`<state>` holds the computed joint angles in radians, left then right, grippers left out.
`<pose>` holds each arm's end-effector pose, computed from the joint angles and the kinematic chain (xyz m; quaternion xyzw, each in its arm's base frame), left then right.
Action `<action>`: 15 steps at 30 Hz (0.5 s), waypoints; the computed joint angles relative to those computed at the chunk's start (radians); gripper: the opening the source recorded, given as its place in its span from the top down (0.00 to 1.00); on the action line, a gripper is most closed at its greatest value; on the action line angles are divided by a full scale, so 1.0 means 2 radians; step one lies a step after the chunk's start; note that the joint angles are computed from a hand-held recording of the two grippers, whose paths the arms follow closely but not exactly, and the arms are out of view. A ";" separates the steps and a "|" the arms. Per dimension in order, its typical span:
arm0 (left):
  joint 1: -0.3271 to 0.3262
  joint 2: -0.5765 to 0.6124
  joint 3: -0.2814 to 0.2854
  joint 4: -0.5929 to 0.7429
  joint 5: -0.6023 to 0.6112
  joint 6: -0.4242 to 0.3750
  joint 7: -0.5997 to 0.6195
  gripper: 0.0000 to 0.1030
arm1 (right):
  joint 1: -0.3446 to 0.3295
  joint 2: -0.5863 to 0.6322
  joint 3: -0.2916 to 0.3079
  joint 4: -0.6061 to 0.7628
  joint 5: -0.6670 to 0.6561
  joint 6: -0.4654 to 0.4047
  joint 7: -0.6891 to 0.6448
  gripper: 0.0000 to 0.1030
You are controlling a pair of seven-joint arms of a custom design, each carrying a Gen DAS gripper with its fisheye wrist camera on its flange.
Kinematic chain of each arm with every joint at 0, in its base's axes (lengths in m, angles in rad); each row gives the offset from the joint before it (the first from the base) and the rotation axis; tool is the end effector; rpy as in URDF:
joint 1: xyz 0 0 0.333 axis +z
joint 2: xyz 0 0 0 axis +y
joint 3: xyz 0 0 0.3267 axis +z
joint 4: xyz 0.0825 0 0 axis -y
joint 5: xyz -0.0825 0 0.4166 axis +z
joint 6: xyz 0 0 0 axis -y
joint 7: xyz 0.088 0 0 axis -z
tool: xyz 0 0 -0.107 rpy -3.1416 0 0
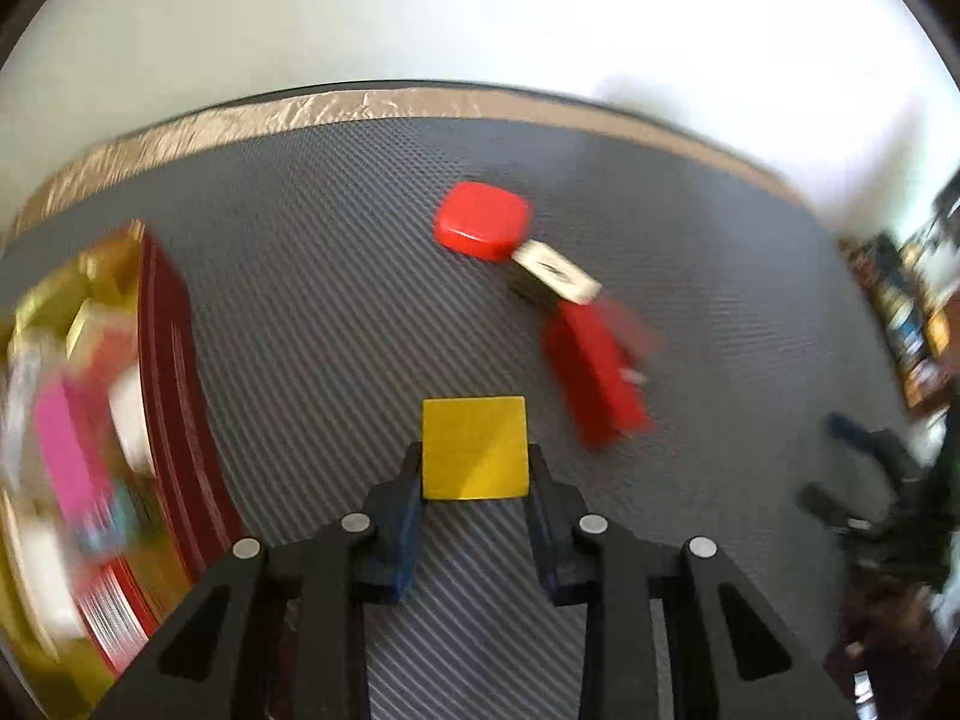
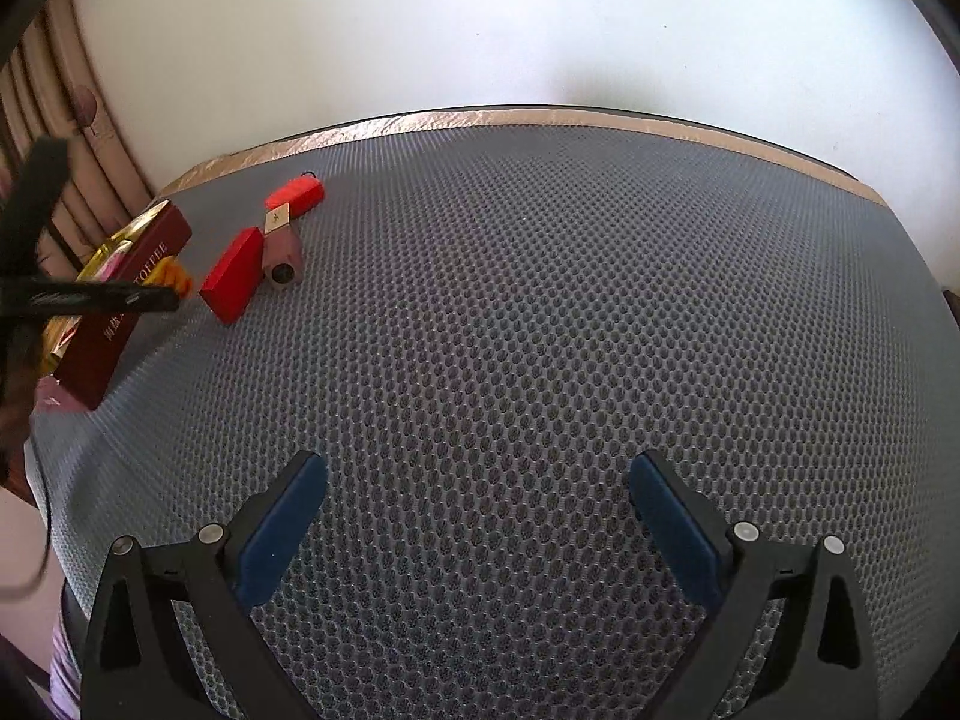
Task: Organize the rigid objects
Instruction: 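Lift the yellow cube with left tool while right tool grasps the red bar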
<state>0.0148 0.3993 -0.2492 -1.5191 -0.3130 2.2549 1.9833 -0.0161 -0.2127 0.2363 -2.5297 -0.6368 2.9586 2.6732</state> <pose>0.7241 -0.1531 0.4753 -0.5134 0.8217 -0.2470 0.0133 0.4789 0.1489 0.3999 -0.5665 0.7518 -0.2078 0.2659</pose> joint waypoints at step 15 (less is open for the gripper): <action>-0.020 -0.222 0.059 -0.294 -0.107 0.110 0.002 0.71 | 0.091 0.036 -0.046 0.039 0.141 0.065 -0.118 0.26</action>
<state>-0.0250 -0.0439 -0.1304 -2.1075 -0.5270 2.4746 1.9872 0.1655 -0.1404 0.1442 -2.4523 -0.3553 3.0891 2.4373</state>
